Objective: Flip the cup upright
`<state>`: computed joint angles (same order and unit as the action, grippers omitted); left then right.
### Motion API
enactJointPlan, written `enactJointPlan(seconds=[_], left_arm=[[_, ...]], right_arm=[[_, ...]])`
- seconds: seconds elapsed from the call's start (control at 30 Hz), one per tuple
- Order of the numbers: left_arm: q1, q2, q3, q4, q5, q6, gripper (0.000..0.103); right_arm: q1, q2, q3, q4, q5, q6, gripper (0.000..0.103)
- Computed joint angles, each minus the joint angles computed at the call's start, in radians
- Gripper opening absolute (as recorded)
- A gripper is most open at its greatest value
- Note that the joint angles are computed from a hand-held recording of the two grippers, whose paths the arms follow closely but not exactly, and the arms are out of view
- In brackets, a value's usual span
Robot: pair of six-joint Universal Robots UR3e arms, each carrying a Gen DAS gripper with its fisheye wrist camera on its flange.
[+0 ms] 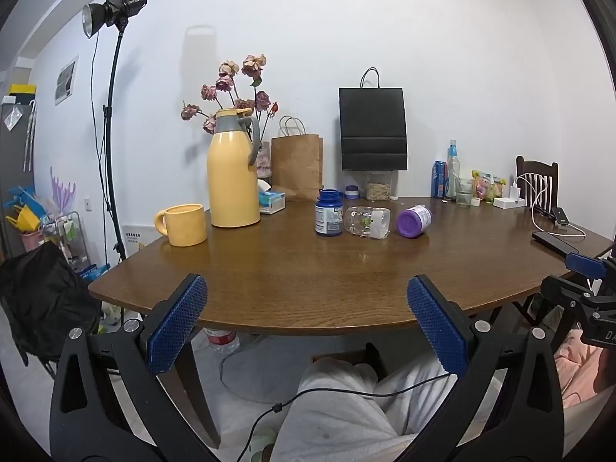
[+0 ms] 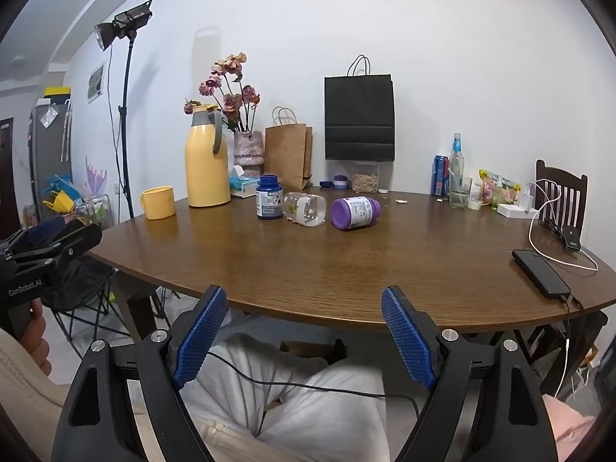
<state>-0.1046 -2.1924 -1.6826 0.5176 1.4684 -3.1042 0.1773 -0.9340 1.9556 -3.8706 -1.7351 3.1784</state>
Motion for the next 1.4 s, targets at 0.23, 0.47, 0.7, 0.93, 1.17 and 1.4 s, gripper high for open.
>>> enactJointPlan(seconds=[0.23, 0.47, 0.7, 0.93, 1.17, 1.4], left_arm=[[0.010, 0.013, 0.000, -0.008, -0.007, 0.003, 0.103], [0.005, 0.015, -0.008, -0.001, -0.003, 0.002, 0.103], [0.005, 0.017, 0.001, -0.010, -0.004, 0.004, 0.103], [0.003, 0.018, 0.003, -0.015, -0.003, 0.004, 0.103], [0.006, 0.019, -0.001, -0.014, -0.009, 0.005, 0.103], [0.005, 0.016, -0.007, -0.009, -0.012, 0.007, 0.103]], right_arm=[[-0.010, 0.014, -0.022, 0.005, 0.008, -0.004, 0.087], [-0.008, 0.001, -0.017, 0.014, 0.006, -0.004, 0.087], [-0.008, -0.003, -0.013, 0.013, 0.002, -0.002, 0.087], [-0.002, 0.002, -0.016, 0.010, 0.002, -0.010, 0.087], [-0.001, 0.012, -0.025, 0.009, -0.002, -0.003, 0.087], [-0.001, 0.015, -0.028, 0.012, 0.000, 0.000, 0.087]])
